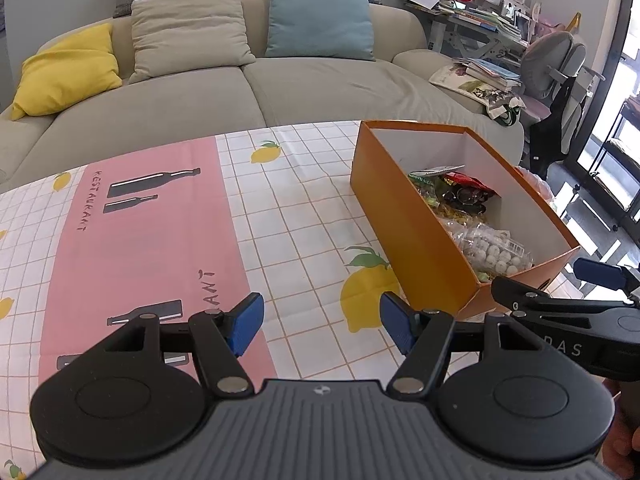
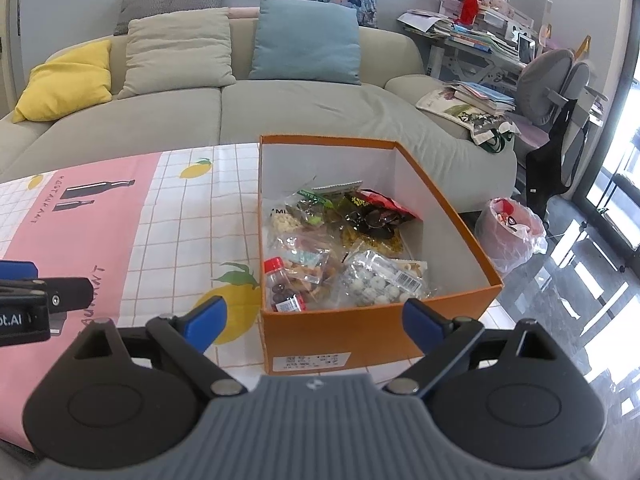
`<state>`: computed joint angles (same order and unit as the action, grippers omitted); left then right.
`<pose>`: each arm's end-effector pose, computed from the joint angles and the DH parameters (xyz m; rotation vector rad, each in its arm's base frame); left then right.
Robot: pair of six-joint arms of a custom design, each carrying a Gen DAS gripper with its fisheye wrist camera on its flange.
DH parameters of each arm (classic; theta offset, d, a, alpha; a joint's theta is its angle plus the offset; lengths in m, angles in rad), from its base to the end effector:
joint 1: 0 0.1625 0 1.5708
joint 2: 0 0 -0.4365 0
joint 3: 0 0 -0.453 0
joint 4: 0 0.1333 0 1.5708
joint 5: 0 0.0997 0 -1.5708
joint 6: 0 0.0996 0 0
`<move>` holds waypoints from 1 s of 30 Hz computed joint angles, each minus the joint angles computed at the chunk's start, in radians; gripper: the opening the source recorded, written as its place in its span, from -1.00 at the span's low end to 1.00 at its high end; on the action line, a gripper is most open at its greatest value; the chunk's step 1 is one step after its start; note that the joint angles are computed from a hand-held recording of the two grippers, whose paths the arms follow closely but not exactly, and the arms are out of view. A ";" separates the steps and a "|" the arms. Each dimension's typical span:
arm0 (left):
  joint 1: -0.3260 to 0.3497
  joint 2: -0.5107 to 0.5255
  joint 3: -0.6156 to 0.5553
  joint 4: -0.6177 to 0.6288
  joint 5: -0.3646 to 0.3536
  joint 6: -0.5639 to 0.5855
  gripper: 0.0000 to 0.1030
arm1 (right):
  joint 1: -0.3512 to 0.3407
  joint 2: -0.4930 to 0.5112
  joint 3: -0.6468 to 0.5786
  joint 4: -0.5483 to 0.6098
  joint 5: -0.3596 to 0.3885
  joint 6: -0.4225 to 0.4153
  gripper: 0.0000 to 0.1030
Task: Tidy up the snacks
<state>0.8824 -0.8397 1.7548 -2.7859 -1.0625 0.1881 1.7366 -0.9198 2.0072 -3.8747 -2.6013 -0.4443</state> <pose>-0.2971 -0.6473 0.0747 1.0373 2.4603 -0.5622 0.1393 -0.5421 0.1844 -0.1326 -1.8768 1.0694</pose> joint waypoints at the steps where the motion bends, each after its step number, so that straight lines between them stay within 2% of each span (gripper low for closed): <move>1: 0.000 0.000 0.000 0.001 0.000 -0.001 0.52 | 0.000 0.000 0.000 -0.001 0.000 0.000 0.80; 30: -0.001 -0.006 0.002 -0.003 0.008 -0.003 0.52 | 0.001 0.000 0.002 0.010 0.001 -0.004 0.80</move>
<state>0.8819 -0.8459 1.7573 -2.7891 -1.0548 0.1851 1.7377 -0.9194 2.0087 -3.8650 -2.6003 -0.4486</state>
